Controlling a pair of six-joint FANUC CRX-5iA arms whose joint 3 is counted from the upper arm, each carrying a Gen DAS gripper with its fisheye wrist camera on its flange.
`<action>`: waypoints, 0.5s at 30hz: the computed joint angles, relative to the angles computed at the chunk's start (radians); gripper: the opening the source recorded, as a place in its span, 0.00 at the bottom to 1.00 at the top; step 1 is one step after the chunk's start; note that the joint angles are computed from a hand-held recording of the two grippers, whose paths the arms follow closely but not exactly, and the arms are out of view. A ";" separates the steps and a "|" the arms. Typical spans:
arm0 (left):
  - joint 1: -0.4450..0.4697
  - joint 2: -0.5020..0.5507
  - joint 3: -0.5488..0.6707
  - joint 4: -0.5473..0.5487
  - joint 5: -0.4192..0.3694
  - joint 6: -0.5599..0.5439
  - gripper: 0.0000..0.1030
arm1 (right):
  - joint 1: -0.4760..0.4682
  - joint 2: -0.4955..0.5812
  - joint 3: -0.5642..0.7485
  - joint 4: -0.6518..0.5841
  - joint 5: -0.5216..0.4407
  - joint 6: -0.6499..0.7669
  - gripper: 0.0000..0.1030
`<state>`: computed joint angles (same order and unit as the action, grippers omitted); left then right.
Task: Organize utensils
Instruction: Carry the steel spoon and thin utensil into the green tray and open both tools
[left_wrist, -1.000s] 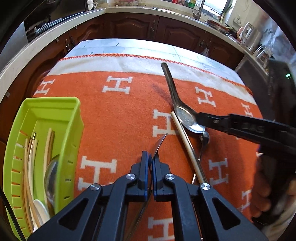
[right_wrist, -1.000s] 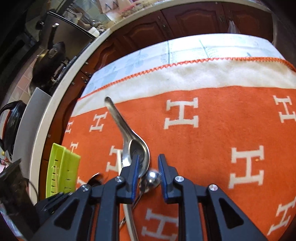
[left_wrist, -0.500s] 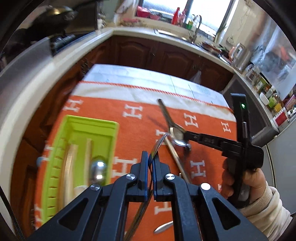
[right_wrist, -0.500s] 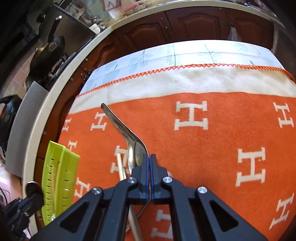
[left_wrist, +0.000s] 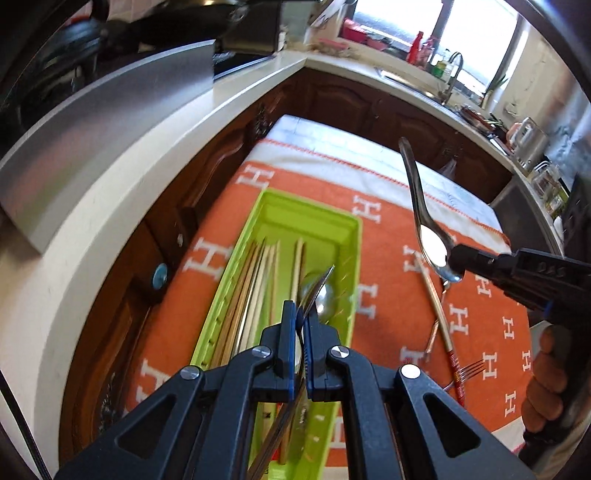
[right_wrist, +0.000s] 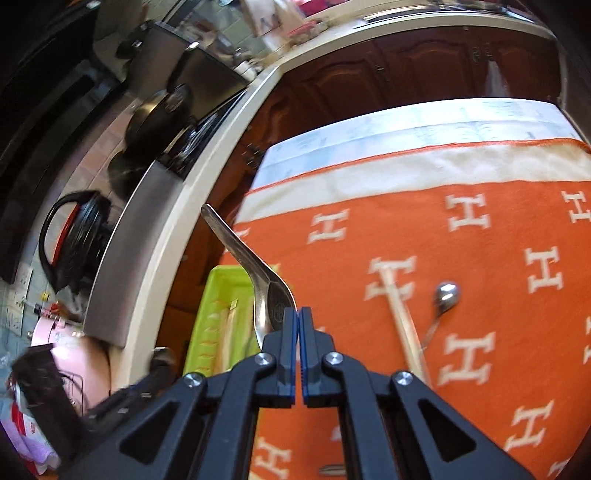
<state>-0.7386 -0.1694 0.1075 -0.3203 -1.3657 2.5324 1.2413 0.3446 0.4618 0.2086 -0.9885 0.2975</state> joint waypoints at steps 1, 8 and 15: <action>0.011 -0.010 -0.024 0.016 0.012 0.005 0.02 | 0.009 0.025 0.037 0.002 -0.022 0.009 0.01; 0.033 -0.024 -0.109 0.071 0.061 0.027 0.02 | 0.041 0.178 0.236 -0.022 -0.151 0.055 0.01; -0.002 -0.019 -0.082 0.009 0.034 0.039 0.12 | 0.048 0.293 0.394 0.001 -0.271 0.086 0.01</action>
